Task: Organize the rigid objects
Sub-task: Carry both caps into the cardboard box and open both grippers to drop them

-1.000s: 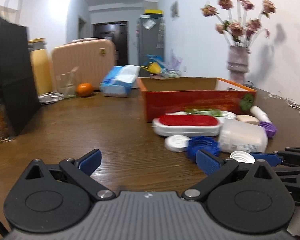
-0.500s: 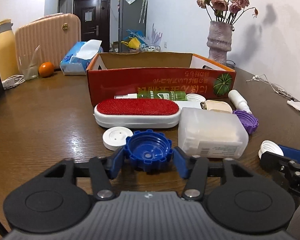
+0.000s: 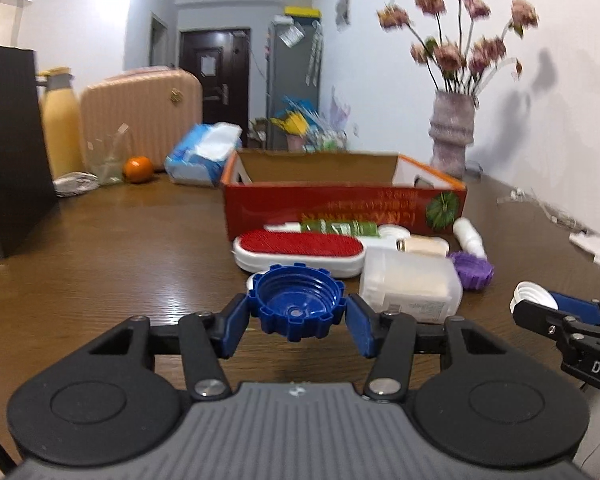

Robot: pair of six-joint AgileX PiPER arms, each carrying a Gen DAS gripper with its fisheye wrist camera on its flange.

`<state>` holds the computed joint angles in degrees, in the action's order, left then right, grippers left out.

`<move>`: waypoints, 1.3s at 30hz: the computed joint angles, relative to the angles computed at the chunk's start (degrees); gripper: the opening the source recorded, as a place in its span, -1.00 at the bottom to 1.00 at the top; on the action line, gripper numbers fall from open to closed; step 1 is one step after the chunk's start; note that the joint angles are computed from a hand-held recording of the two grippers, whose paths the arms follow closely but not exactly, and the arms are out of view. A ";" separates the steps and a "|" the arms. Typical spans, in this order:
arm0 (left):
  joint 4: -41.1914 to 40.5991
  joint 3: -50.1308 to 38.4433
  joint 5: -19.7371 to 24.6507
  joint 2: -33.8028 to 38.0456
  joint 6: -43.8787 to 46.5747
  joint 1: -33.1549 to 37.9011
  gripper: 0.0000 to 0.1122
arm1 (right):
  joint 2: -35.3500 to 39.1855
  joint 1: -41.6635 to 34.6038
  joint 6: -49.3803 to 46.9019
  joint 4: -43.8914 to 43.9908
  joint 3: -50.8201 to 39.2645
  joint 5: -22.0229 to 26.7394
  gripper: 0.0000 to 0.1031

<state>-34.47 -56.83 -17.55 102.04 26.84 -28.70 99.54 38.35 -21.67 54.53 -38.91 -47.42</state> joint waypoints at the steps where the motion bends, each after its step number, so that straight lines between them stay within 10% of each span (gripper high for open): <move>1: -0.44 1.59 -1.28 -1.34 -0.16 -0.28 -0.04 | -0.47 0.61 -0.31 0.34 0.31 -0.55 -0.24; 21: 0.20 16.76 -13.44 -15.00 -4.99 -3.26 -0.04 | -7.38 11.12 -7.75 8.15 4.29 -10.70 -0.24; 33: -2.10 -3.62 -4.78 -1.88 0.09 0.95 -0.04 | -4.01 -7.57 -8.60 -5.23 -7.91 6.27 -0.24; 39: -15.79 -22.97 3.13 8.99 15.63 3.51 -0.04 | 2.36 -17.66 -9.41 -10.40 -21.88 18.26 -0.24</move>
<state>-50.26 -79.79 -14.42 111.04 42.46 -25.19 101.90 20.69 -31.08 44.13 -60.78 -29.16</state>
